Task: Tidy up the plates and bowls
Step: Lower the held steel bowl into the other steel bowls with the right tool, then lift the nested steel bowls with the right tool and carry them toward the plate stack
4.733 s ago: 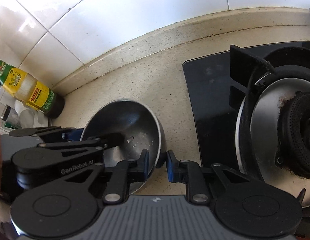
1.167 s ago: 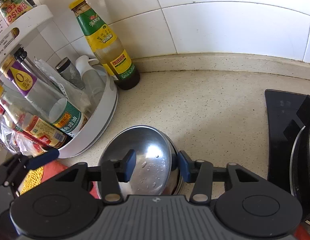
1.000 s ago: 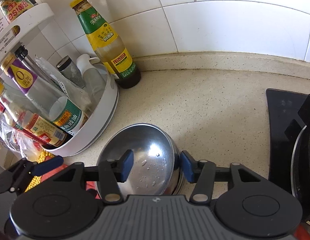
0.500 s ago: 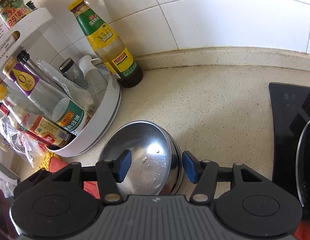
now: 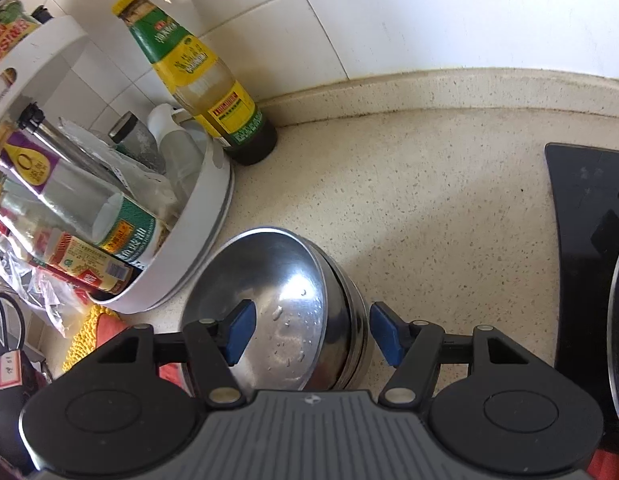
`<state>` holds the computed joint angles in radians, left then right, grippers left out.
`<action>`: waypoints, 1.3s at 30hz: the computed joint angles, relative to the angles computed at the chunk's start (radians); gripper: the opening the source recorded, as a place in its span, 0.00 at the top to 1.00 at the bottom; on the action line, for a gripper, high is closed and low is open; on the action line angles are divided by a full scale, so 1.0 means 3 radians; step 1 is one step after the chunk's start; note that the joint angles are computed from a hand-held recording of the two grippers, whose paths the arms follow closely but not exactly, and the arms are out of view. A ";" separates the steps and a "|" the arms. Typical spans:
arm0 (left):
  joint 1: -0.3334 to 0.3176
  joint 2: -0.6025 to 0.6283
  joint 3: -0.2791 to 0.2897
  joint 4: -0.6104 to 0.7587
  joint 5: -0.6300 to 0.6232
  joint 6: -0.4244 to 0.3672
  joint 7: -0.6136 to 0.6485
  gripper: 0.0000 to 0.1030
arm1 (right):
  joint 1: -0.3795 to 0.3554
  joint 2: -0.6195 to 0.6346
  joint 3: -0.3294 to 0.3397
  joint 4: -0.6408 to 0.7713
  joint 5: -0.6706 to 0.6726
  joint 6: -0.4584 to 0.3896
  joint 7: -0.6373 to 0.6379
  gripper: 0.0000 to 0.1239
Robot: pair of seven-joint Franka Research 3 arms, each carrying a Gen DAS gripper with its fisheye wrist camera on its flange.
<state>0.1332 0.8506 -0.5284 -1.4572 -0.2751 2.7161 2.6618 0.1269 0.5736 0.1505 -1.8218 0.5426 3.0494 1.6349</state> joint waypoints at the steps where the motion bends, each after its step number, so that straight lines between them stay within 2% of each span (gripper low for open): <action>1: -0.0003 0.0037 -0.0012 0.0048 0.0006 -0.0041 0.0019 0.09 | -0.0016 0.0020 0.0013 0.0021 0.0003 -0.0017 -0.0010 0.49; 5: -0.0047 0.0166 -0.0035 0.0216 0.0011 -0.0140 0.0121 0.09 | -0.0087 0.0103 0.0070 0.0103 0.0039 -0.0045 -0.0053 0.49; 9: -0.0096 0.0318 -0.0091 0.0367 0.0004 -0.0109 0.0305 0.08 | -0.0155 0.0222 0.0113 0.0226 0.0108 -0.0100 -0.0079 0.49; 15: -0.0306 0.0561 0.0013 0.0795 0.0056 -0.0225 0.0226 0.05 | -0.0323 0.0405 0.0249 0.0444 0.0271 -0.0206 -0.0185 0.48; 24: -0.0490 0.0807 0.0118 0.1266 0.0061 -0.0443 0.0111 0.04 | -0.0515 0.0656 0.0455 0.0760 0.0501 -0.0214 -0.0561 0.45; 30: -0.0592 0.0909 0.0185 0.1428 0.0082 -0.0393 0.0044 0.03 | -0.0531 0.0701 0.0513 0.0804 0.0575 -0.0159 -0.0788 0.47; 35: -0.0539 0.0817 0.0139 0.1218 0.0063 -0.0230 -0.0009 0.03 | -0.0544 0.0702 0.0531 0.0811 0.0629 -0.0152 -0.0911 0.48; 39: -0.0469 0.0715 0.0082 0.1007 0.0065 -0.0057 0.0000 0.03 | -0.0608 0.0661 0.0645 0.0751 0.0697 -0.0065 -0.1111 0.49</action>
<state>-0.0074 1.0652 -0.5038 -1.1550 -0.2557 2.6989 2.6618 -0.0555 0.7719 0.3441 -1.5965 0.7516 3.0299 1.3016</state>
